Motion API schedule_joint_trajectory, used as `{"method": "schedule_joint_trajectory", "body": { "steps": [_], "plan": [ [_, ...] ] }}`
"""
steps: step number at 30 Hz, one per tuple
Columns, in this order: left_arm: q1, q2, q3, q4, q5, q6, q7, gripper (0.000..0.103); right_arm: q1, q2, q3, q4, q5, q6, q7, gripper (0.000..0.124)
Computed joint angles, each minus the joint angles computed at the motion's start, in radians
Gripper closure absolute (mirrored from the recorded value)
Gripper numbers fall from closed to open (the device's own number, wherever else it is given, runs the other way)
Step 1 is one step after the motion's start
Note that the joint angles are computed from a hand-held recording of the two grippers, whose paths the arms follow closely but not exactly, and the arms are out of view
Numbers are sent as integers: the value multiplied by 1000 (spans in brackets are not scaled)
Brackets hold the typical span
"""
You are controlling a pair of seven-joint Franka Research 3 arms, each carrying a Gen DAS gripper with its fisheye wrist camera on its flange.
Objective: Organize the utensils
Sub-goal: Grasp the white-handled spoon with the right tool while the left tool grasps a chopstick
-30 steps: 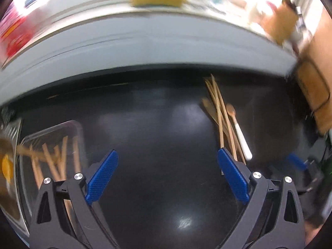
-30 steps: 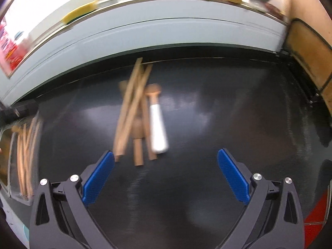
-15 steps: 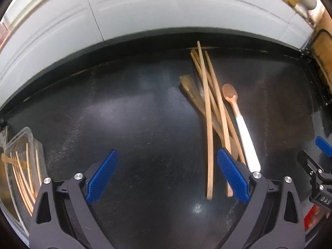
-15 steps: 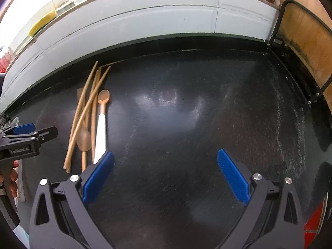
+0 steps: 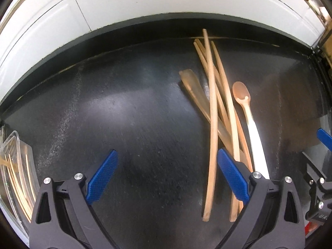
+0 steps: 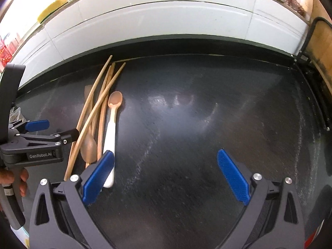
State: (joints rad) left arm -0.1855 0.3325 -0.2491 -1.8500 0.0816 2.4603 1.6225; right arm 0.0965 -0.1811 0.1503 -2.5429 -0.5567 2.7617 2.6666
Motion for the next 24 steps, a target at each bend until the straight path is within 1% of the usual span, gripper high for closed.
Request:
{"method": "schedule_joint_trajectory", "body": {
  "steps": [4,6,7,9,14,24],
  "plan": [
    [9,47,-4,64,-24,-37,14,9,12,33,-12,23,29,8,-34,28],
    [14,51,-6,70,-33,-41,20,8,18,39,-17,27,37,9,-45,28],
    [12,65,-5,91,-32,-50,20,6,21,46,-20,32,40,9,-49,28],
    [8,88,-3,124,-27,-63,18,6,25,54,-25,37,40,9,-51,28],
    [6,122,-3,165,-28,-91,16,6,36,63,-36,45,48,7,-63,28],
    [-6,162,5,228,0,-116,-4,6,64,127,-62,107,45,-4,-107,28]
  ]
}}
